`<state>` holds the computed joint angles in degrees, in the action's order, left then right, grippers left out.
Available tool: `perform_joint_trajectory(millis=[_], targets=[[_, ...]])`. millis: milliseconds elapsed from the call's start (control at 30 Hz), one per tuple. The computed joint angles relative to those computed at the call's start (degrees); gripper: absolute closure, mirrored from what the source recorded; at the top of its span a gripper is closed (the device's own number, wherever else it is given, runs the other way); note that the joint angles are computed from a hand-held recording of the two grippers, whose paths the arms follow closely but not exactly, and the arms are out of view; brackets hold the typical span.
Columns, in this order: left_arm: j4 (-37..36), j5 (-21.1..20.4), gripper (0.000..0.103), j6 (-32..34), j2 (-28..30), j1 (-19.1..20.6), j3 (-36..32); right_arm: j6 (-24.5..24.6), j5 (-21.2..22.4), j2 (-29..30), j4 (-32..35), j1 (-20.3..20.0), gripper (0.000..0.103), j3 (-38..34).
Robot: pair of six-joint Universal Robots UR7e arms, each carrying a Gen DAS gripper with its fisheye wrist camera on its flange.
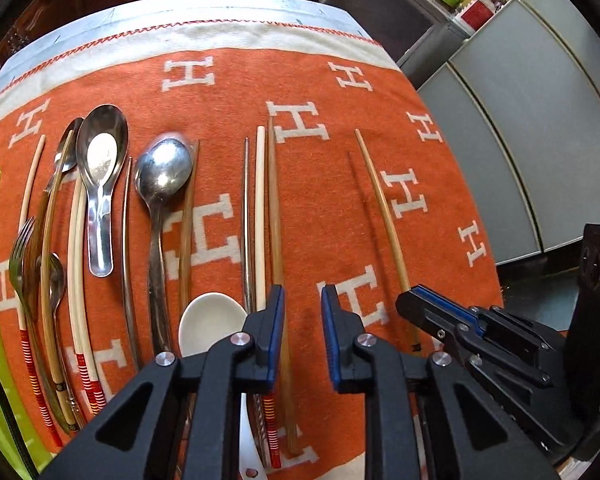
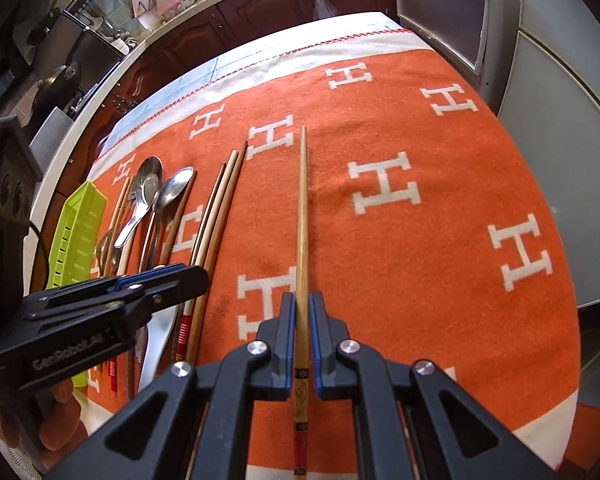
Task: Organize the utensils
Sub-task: 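Grasp a brown wooden chopstick with the left gripper while the right grasps a red-tipped wooden chopstick, then carry both chopsticks over the green tray and open both grippers to drop them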
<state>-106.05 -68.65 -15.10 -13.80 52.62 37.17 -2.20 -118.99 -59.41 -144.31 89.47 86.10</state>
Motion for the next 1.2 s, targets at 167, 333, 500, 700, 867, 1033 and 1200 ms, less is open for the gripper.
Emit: perform_joint_trajectory(millis=[167, 333, 500, 700, 867, 1033, 1200], targets=[[4.00, -0.24, 0.086, -0.83, 1.82, -0.16, -3.60, 1.00, 1.60, -0.15, 0.90, -0.18, 0.096, -0.21], [4.02, 1.18, 0.086, -1.94, 2.73, -0.16, -4.41, 0.53, 1.18, -0.59, 0.58, -0.27, 0.096, 0.66], [5.16, 4.10, 0.086, -1.96, 3.98, -0.55, -6.17, 0.56, 1.69, -0.84, 0.19, -0.62, 0.096, 1.07], [5.95, 6.30, 0.085, -0.93, 5.29, -1.02, -7.06, 0.06, 1.64, -0.84, -0.20, -0.56, 0.096, 1.22], [4.20, 9.89, 0.083, 0.89, 5.57, -2.10, -5.69, -0.10, 1.33, -1.06, -0.67, -0.50, 0.096, 1.57], [0.33, 15.56, 0.099, 3.47, 5.11, -3.70, -1.60, -0.24, 1.30, -1.39, -0.42, -0.39, 0.096, 1.90], [0.93, 11.17, 0.099, 0.89, 4.19, -2.88, -1.81, 0.13, 1.88, -1.91, 0.14, -0.24, 0.096, 2.14]])
